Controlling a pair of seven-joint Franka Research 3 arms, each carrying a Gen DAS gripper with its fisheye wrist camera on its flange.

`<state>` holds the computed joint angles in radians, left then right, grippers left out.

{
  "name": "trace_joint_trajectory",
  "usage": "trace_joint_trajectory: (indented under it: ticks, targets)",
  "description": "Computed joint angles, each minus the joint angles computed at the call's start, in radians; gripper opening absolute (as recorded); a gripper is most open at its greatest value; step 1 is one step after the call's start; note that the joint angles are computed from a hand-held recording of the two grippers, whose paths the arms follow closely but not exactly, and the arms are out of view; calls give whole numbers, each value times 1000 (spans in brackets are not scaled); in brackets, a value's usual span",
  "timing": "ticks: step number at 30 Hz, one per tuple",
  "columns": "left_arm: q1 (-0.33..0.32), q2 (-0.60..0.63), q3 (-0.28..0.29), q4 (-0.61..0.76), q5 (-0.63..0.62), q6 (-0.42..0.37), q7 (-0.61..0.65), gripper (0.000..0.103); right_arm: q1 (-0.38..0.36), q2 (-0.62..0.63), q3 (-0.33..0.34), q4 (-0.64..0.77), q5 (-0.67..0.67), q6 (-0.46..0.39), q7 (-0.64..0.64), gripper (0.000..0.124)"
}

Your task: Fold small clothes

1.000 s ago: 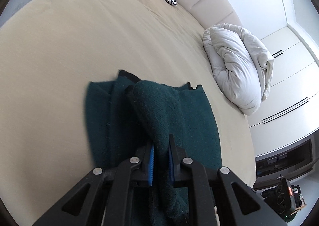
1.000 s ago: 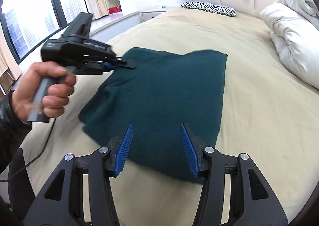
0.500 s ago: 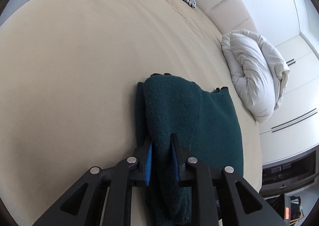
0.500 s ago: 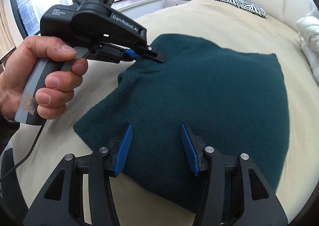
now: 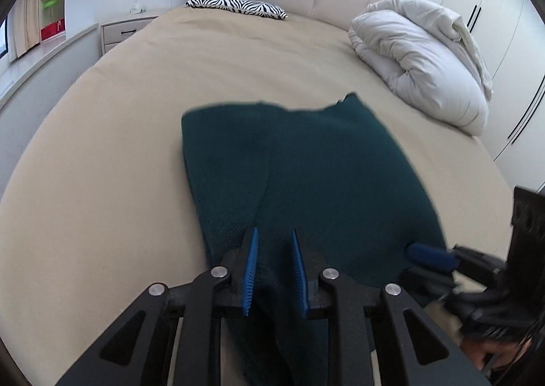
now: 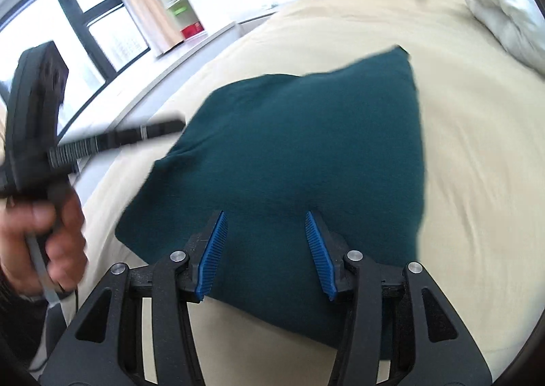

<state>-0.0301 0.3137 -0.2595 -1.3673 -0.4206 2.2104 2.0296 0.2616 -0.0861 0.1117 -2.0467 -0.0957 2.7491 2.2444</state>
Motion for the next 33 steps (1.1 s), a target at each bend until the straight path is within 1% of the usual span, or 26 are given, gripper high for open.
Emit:
trace_joint_trajectory:
  ticks: [1, 4, 5, 6, 7, 8, 9, 10, 11, 12, 13, 14, 16, 17, 18, 19, 21, 23, 25, 26, 29, 30, 31, 32, 33]
  targets:
    - [13, -14, -5, -37, -30, 28, 27, 15, 1, 1, -4, -9, 20, 13, -10, 45]
    - [50, -17, -15, -56, -136, 25, 82, 15, 20, -62, -41, -132, 205, 112, -148, 43]
    - [54, -21, -14, -65, -152, 24, 95, 15, 37, -77, -61, -167, 292, 148, -218, 43]
    - [56, -27, -13, -72, -161, 26, 113, 15, 58, -64, -90, -169, 390, 169, -304, 42]
    - [55, -38, -11, -87, -166, 33, 126, 15, 67, -48, -102, -153, 459, 173, -361, 41]
    - [58, -49, -6, -100, -171, 34, 141, 15, 67, -57, -105, -162, 507, 172, -401, 41]
    - [61, -68, -2, -120, -177, 36, 157, 15, 49, -87, -78, -180, 487, 160, -371, 41]
    - [61, -81, 4, -131, -180, 36, 168, 15, 41, -100, -79, -180, 496, 139, -384, 42]
    - [58, -94, 11, -140, -178, 42, 173, 16, 42, -80, -87, -155, 523, 128, -415, 43]
    - [43, -100, 16, -141, -158, 60, 156, 22, 35, -81, -83, -147, 532, 118, -418, 44]
    - [33, -109, 24, -148, -137, 88, 143, 31, 32, -90, -87, -143, 552, 111, -438, 44]
    - [30, -113, 28, -148, -136, 107, 135, 33, 32, -86, -99, -127, 585, 115, -476, 44]
    - [26, -90, 27, -97, -148, 110, 117, 34, 29, -63, -122, -83, 656, 126, -552, 44]
    - [22, -73, 23, -67, -145, 105, 111, 34, 22, -41, -132, -43, 684, 114, -582, 44]
    - [14, -47, 16, -23, -136, 97, 103, 36, 5, -24, -132, -12, 683, 97, -585, 44]
    - [8, -27, 10, 8, -123, 92, 98, 37, -12, 9, -133, 38, 683, 74, -585, 45]
    - [-12, 25, -1, 76, -87, 95, 76, 37, -37, 108, -142, 175, 797, 13, -685, 46]
    - [-40, 83, 0, 148, -20, 99, 5, 37, -78, 213, -131, 310, 810, -39, -668, 46]
    - [-64, 151, 1, 242, 48, 73, -58, 37, -129, 304, -101, 431, 886, -100, -707, 46]
    - [-76, 181, 5, 284, 89, 55, -87, 37, -147, 357, -92, 495, 891, -127, -698, 46]
    - [-113, 291, 22, 432, 209, -35, -158, 37, -202, 509, -75, 673, 869, -216, -629, 45]
    - [-111, 312, 17, 454, 222, -47, -168, 37, -212, 543, -78, 708, 848, -225, -593, 44]
    - [-85, 318, -7, 445, 193, -40, -153, 40, -213, 569, -91, 730, 810, -220, -541, 44]
    - [-70, 316, -22, 432, 176, -31, -146, 40, -236, 583, -70, 728, 775, -186, -500, 44]
    - [-57, 314, -32, 419, 162, -23, -139, 40, -239, 569, -81, 692, 810, -172, -507, 44]
